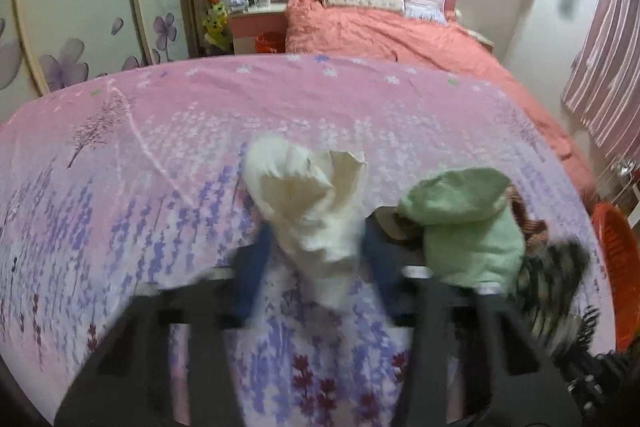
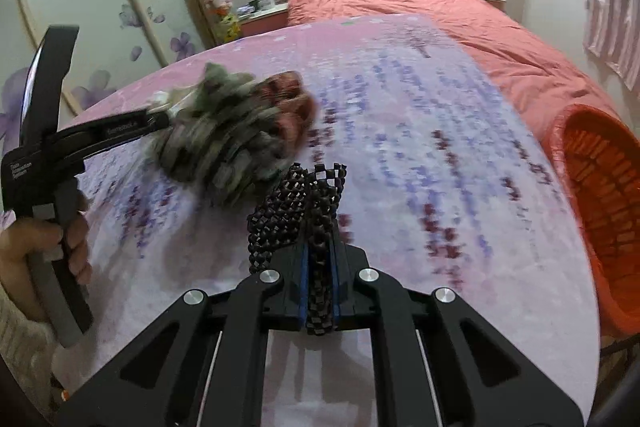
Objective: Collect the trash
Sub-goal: 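Grasp the checkered bag with the right tool while the left tool approaches the white paper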
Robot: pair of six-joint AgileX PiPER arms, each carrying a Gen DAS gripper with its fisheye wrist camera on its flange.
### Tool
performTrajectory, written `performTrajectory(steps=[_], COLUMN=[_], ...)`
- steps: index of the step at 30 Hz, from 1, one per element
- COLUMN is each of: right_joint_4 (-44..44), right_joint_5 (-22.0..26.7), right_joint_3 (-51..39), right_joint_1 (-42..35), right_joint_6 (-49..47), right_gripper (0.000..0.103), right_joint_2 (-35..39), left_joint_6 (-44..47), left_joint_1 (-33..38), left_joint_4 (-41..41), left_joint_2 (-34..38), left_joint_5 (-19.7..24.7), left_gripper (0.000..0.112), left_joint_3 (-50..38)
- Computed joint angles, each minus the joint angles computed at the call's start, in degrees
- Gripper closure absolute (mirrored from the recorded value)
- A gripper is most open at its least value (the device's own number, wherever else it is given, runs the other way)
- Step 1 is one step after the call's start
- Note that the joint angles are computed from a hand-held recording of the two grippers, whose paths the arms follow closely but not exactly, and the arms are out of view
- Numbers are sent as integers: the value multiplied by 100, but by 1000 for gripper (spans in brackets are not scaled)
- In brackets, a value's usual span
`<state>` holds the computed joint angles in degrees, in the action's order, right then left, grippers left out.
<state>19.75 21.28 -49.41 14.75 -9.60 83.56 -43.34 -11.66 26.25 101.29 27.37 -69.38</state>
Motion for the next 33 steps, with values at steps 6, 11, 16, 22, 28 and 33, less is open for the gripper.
performTrajectory(steps=[6,11,16,22,28,33], right_joint_4=[-211,-178,62,618,1157,788], right_joint_5=[-119,-176,-157,-123,89,-28], right_joint_3=[-121,-270,-278,-252,-401,-392], right_joint_1=[-440,-533,-599,-682,-672,-553], right_joint_6=[374,316,126,-498,-1115,-718], right_gripper=[95,95,94,94,84,77], right_joint_2=[171,360,386,385,460,525], left_joint_6=[843,2039,2027,368,-45,231], left_joint_1=[397,718,780,456,506,636], left_joint_4=[-539,-1464,-1439,195,566,238], left_joint_2=[-377,-1108,-1422,-1134,-727,-575], left_joint_5=[-442,-808,-910,-623,-335,-227], left_gripper=[89,89,56,42,42,42], left_joint_3=[696,1566,1889,1513,1206,1102])
